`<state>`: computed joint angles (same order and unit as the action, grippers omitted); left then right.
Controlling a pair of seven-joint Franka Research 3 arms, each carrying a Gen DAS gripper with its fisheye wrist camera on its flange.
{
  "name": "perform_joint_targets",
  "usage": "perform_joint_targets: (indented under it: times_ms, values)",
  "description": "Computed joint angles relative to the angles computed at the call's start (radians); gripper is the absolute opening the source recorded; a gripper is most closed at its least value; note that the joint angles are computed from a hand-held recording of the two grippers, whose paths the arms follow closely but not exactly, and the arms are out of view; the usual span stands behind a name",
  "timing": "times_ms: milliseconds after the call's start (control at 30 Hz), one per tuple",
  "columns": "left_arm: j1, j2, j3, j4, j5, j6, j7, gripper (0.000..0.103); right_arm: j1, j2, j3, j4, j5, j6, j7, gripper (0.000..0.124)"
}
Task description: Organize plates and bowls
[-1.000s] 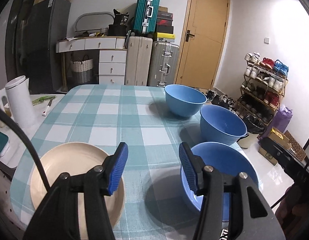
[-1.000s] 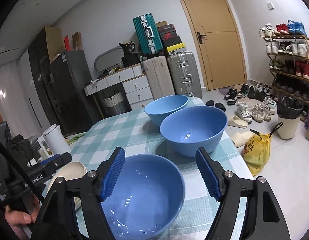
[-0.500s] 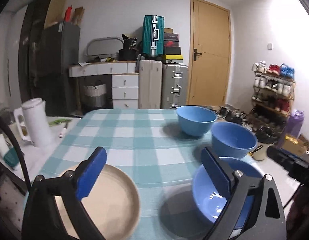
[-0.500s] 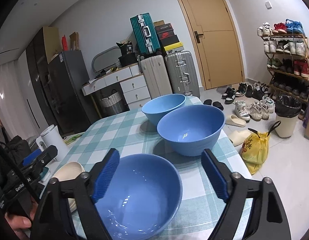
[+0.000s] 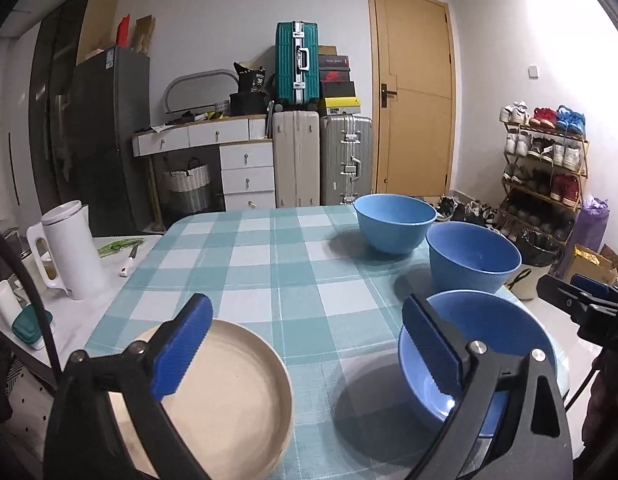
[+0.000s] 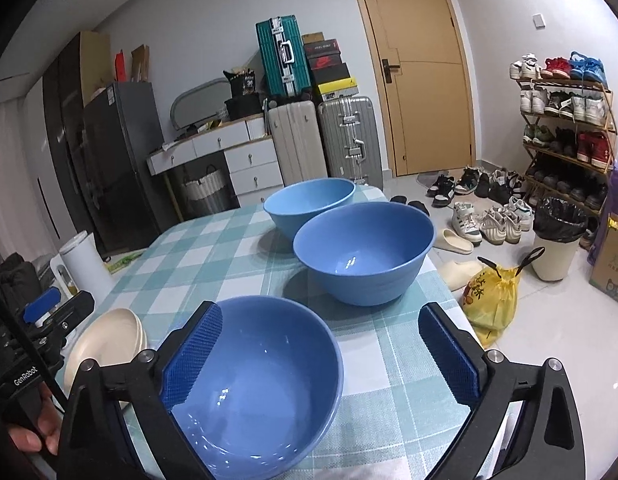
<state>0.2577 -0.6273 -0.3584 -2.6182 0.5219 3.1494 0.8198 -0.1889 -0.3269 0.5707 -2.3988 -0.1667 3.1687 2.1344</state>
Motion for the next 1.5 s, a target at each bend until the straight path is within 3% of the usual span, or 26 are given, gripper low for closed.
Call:
perform_joint_targets:
  times_ms: [100,233,467,600,700,833,900,1100,1167,1267,1367,1433,1500]
  values:
    - [-0.048,0.011,0.039,0.0,-0.011,-0.012,0.019,0.097,-0.095,-0.022,0.084,0.007,-0.042,-0.017,0.043,0.1]
    - [-0.086,0.027,0.064,0.009,-0.022,-0.042,0.033,0.097,-0.117,-0.026,0.095,0.006,-0.057,-0.015,0.078,0.1]
    - [-0.051,0.027,0.013,0.015,0.024,-0.06,0.038,0.097,-0.107,-0.024,0.07,0.0,-0.046,-0.019,0.108,0.1]
    - [-0.13,0.029,0.074,0.002,0.004,-0.086,0.056,0.097,-0.057,-0.022,0.019,-0.012,-0.036,-0.009,0.099,0.1]
    - [-0.109,0.013,0.057,-0.003,0.024,-0.063,0.057,0.097,-0.047,-0.026,0.014,-0.02,-0.025,0.015,0.082,0.1]
    - [-0.151,0.033,0.088,0.066,0.024,-0.118,0.118,0.097,-0.02,-0.032,-0.002,-0.028,0.019,0.025,0.05,0.1]
    - [-0.223,0.067,0.148,0.116,-0.013,-0.147,0.171,0.097,-0.01,-0.041,-0.01,-0.037,0.044,0.03,0.038,0.1]
    - [-0.444,0.242,0.284,0.418,-0.258,-0.437,0.426,0.097,0.082,-0.059,-0.097,-0.075,0.149,0.07,-0.003,0.1]
    - [-0.44,0.338,0.264,0.558,-0.301,-0.543,0.468,0.097,0.131,-0.066,-0.139,-0.094,0.195,0.102,-0.016,0.1]
    - [-0.422,0.48,0.229,0.735,-0.335,-0.626,0.496,0.097,0.207,-0.062,-0.201,-0.105,0.249,0.133,-0.041,0.1]
    - [-0.423,0.657,0.2,0.956,-0.363,-0.818,0.562,0.097,0.324,-0.037,-0.303,-0.091,0.286,0.113,-0.087,0.1]
    - [-0.428,0.79,0.183,1.122,-0.352,-0.966,0.551,0.096,0.343,-0.03,-0.315,-0.085,0.312,0.105,-0.109,0.1]
    - [-0.434,0.877,0.176,1.228,-0.355,-1.054,0.532,0.095,0.361,-0.03,-0.327,-0.08,0.337,0.092,-0.134,0.1]
